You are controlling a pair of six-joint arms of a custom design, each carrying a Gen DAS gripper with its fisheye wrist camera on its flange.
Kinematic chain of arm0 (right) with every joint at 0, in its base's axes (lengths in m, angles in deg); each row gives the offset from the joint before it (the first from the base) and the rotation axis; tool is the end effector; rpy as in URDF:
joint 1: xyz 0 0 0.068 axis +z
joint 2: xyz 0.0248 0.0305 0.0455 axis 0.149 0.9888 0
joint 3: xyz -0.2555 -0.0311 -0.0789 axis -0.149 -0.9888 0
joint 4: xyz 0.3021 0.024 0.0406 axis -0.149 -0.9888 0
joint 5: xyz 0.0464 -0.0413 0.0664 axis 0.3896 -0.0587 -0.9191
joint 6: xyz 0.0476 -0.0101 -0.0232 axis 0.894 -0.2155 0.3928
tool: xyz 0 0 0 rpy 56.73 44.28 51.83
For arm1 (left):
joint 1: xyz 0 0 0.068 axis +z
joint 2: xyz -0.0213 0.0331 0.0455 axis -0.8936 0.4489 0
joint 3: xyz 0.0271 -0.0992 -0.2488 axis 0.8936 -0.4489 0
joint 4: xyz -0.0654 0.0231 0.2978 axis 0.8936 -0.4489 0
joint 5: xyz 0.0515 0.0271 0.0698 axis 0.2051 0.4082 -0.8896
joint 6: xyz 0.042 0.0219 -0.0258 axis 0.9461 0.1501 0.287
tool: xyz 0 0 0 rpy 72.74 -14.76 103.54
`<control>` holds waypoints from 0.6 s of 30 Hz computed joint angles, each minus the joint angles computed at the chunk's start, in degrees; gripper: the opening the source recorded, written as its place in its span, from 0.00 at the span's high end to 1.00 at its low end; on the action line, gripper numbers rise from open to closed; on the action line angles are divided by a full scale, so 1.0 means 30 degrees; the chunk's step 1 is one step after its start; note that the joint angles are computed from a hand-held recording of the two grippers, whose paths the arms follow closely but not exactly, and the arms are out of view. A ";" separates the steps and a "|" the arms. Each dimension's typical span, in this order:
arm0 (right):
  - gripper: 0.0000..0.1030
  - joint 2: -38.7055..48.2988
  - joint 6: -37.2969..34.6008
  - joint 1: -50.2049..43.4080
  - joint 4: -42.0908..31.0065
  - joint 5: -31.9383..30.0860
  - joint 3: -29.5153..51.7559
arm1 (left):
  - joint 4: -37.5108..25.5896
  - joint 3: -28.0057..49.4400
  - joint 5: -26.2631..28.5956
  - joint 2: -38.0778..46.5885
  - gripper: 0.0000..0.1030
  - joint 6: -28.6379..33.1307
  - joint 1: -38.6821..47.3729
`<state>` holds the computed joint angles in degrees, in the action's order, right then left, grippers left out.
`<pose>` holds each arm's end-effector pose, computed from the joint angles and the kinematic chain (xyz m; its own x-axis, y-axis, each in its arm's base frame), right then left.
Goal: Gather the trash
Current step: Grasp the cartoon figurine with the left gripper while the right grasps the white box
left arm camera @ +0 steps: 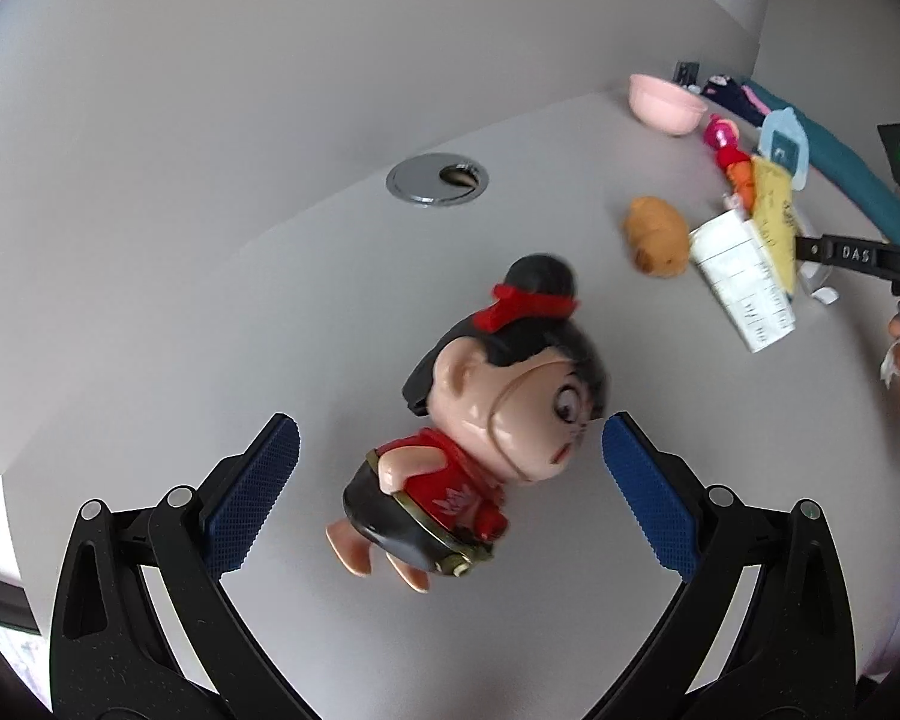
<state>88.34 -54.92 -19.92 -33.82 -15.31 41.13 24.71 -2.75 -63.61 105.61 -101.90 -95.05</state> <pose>0.1985 -0.1004 0.0779 -0.8210 0.1323 -0.5554 0.1578 0.9875 0.0019 0.1287 -0.0703 0.0779 -0.8022 0.1364 -0.5813 0.1686 0.9857 -0.0014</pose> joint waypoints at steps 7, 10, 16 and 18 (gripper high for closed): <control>0.64 0.1095 -0.0159 0.0356 0.1282 0.0397 0.0411 | 0.2572 0.0077 0.0062 0.2812 0.06 0.0449 0.0346; 0.71 0.1228 -0.0419 0.0129 0.1095 0.0130 0.0624 | 0.3106 0.0035 0.0119 0.3207 0.23 0.0424 0.0114; 0.72 0.1265 -0.1135 -0.1966 -0.0232 -0.2382 0.1056 | 0.3360 0.0275 -0.0741 0.3587 0.50 -0.0647 -0.0773; 0.72 0.0714 -0.1733 -0.2792 -0.1178 -0.3180 0.1121 | 0.3285 0.0428 -0.0786 0.3795 0.51 -0.0966 -0.0956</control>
<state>90.48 -60.12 -28.30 -37.35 -24.85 44.49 34.56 -1.46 -65.97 117.00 -104.80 -97.92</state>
